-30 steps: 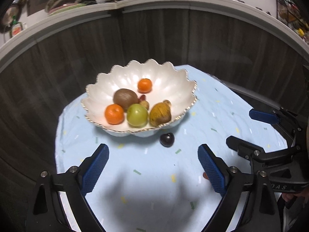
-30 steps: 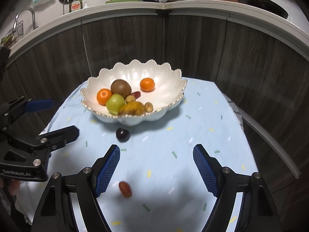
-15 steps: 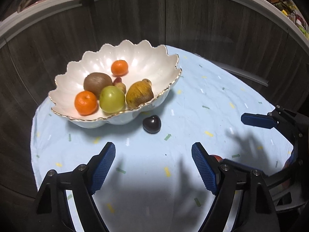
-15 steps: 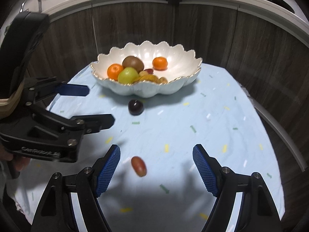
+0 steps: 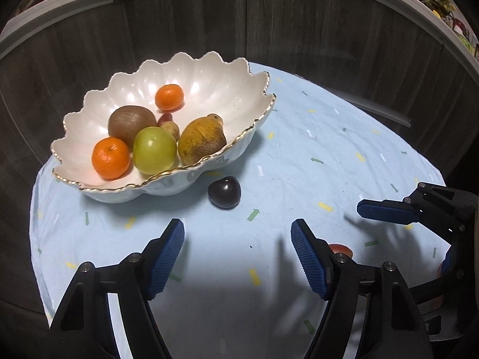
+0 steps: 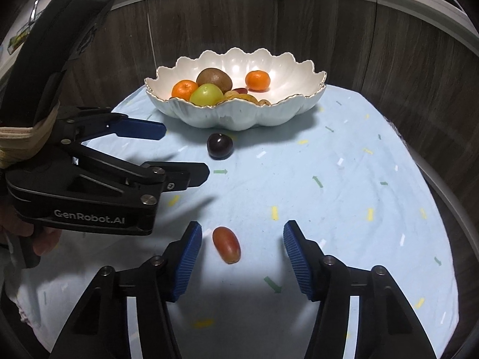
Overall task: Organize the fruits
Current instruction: 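Withdraw both tools from the bowl toward the dark plum and red date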
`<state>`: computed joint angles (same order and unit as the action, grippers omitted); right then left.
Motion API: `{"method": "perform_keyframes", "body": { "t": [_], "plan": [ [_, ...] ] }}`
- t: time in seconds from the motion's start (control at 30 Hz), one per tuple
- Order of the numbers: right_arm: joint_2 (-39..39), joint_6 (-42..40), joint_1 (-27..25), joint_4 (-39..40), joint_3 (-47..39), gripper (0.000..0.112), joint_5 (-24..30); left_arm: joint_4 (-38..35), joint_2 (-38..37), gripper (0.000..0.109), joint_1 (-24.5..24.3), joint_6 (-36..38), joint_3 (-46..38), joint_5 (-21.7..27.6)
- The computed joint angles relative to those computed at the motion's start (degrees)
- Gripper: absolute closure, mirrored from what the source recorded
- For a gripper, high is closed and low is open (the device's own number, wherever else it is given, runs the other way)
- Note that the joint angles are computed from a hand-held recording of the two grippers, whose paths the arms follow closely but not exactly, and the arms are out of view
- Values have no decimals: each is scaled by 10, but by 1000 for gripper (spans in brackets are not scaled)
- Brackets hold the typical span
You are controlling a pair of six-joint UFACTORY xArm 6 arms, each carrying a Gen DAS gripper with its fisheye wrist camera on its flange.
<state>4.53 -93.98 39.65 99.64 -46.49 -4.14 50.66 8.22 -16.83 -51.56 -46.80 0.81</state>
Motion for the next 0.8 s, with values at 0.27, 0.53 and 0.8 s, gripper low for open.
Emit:
{"method": "perform_keyframes", "body": {
  "t": [0.27, 0.53, 0.8],
  "plan": [
    [15, -53, 3, 54, -14, 65, -1, -120, 22, 38, -8, 159, -3, -22],
    [23, -64, 14, 81, -23, 69, -19, -187, 41, 44, -9, 253, -15, -27],
    [23, -37, 17, 68, -21, 69, -29, -211, 61, 55, -13, 261, -30, -32]
  ]
}}
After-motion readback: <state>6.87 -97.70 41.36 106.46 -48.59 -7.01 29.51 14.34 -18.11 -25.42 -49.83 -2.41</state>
